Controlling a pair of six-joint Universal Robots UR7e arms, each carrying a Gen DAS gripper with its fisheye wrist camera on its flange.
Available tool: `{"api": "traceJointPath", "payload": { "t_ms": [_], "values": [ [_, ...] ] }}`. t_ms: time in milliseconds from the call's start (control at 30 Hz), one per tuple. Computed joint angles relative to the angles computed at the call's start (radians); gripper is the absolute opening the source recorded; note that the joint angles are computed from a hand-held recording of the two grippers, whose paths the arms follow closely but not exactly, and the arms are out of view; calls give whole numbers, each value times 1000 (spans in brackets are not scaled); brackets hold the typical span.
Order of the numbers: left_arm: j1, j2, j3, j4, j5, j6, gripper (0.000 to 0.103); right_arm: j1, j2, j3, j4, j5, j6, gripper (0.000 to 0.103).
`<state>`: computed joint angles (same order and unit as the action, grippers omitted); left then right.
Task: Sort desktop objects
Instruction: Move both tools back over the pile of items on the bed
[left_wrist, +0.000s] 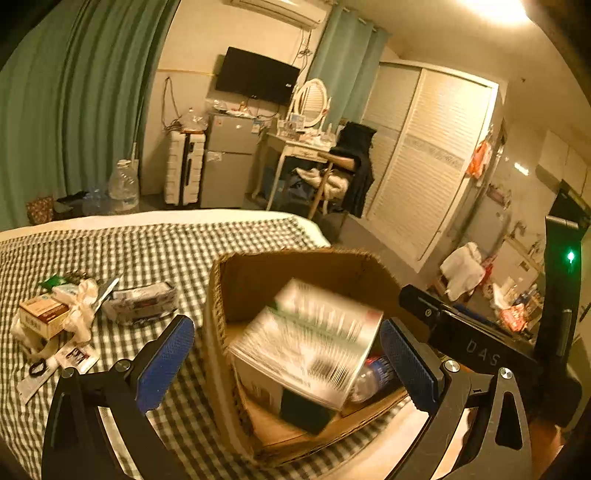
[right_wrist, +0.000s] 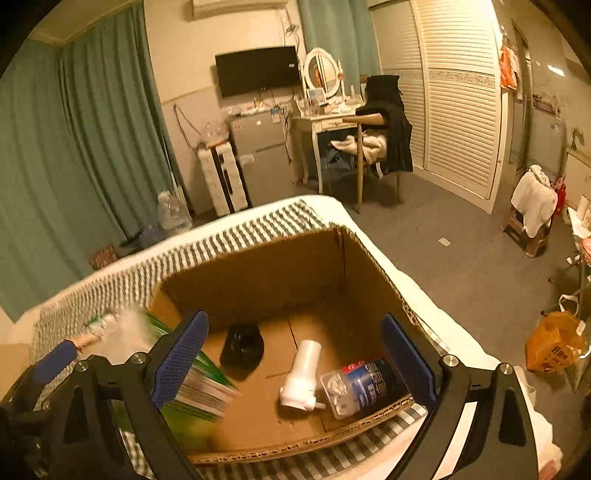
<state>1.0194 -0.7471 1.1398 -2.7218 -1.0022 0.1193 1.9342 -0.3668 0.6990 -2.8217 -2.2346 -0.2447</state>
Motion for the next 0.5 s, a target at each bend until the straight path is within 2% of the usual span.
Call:
{"api": "traceJointPath", "payload": {
  "t_ms": [100, 267, 500],
  "values": [
    [-1, 2, -4, 4, 23, 36, 103, -7, -18, 16, 18, 35, 24, 95],
    [20, -62, 82, -63, 67, 34, 103, -23, -52, 86, 25, 123, 63, 95],
    [85, -200, 232, -190, 237, 32, 103, -4, 0, 97, 19, 204, 3, 95]
  ]
}}
